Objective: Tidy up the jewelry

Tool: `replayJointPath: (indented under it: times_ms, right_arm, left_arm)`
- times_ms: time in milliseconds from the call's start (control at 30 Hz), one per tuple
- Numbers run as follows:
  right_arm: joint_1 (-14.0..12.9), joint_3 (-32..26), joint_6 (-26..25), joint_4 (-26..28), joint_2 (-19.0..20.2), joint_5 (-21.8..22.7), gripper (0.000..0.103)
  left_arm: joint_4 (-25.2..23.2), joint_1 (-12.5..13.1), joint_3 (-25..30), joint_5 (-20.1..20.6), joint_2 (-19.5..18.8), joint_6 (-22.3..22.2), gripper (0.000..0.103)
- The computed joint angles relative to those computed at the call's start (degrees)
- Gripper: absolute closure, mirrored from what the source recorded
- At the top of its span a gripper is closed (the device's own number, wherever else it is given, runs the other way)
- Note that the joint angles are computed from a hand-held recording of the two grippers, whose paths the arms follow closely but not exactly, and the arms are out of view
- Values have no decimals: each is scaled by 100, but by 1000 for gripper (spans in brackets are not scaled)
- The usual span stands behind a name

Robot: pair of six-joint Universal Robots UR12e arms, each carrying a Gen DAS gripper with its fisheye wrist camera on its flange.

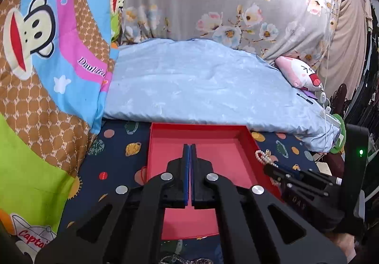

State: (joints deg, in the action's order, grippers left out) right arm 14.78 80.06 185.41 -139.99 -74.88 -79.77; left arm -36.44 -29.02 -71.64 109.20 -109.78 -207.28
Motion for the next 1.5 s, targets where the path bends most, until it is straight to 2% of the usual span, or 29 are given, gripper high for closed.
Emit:
replayJointPath:
  times_ms: [33, 67, 167, 200, 267, 433, 667, 800, 833, 900, 1033, 1100, 1233, 1267, 1400, 1500]
  right_arm:
    - [-2, 54, 2, -31, -23, 33, 90]
    - [5, 142, -7, -67, -66, 38, 90]
    - [7, 391, -13, -97, -208, 106, 90]
    - [-10, 479, 26, -83, -267, 186, 90]
    - [-24, 622, 88, -95, -366, 254, 90]
    - [-51, 959, 183, -141, -635, 279, 90]
    - [-126, 1261, 349, -128, -884, 456, 90]
    - [-143, 1321, 387, -122, -931, 515, 90]
    - [-144, 1328, 388, -120, -937, 528, 90]
    - [-148, 1337, 409, -136, -942, 562, 90]
    - [-134, 1318, 412, -161, -926, 568, 90]
    - [-130, 1309, 419, -163, -919, 561, 90]
    - [-121, 1287, 430, -184, -908, 545, 90]
    - [-120, 1288, 424, -191, -910, 545, 90]
    - [-108, 1303, 418, -216, -913, 539, 90]
    - [-88, 1312, 399, -221, -924, 527, 90]
  left_arm:
    - [-30, 3, -123, -26, 65, 14, 103]
    - [-67, 0, -256, -65, 137, 38, 97]
    - [-161, -37, -666, -165, 345, -91, 58]
    - [-168, -64, -795, -206, 399, -126, 53]
    - [-211, -95, -966, -412, 472, -28, 52]
    - [-283, -195, -1209, -932, 474, 631, 52]
    - [-132, -242, -1349, -1161, 406, 1639, 52]
    - [-253, -243, -1408, -1433, 399, 2488, 52]
    - [-162, -244, -1458, -1452, 409, 2668, 52]
    - [-245, -179, -1424, -1671, 405, 2764, 53]
    - [-231, -104, -1333, -1868, 330, 2757, 64]
    - [-267, -117, -1285, -1841, 304, 2587, 76]
    - [-448, -166, -1271, -1842, 339, 2324, 76]
    - [-505, -184, -1264, -1815, 348, 2200, 76]
    - [-639, -261, -1290, -1773, 416, 1188, 78]
    - [-522, -332, -1333, -1637, 430, 769, 79]
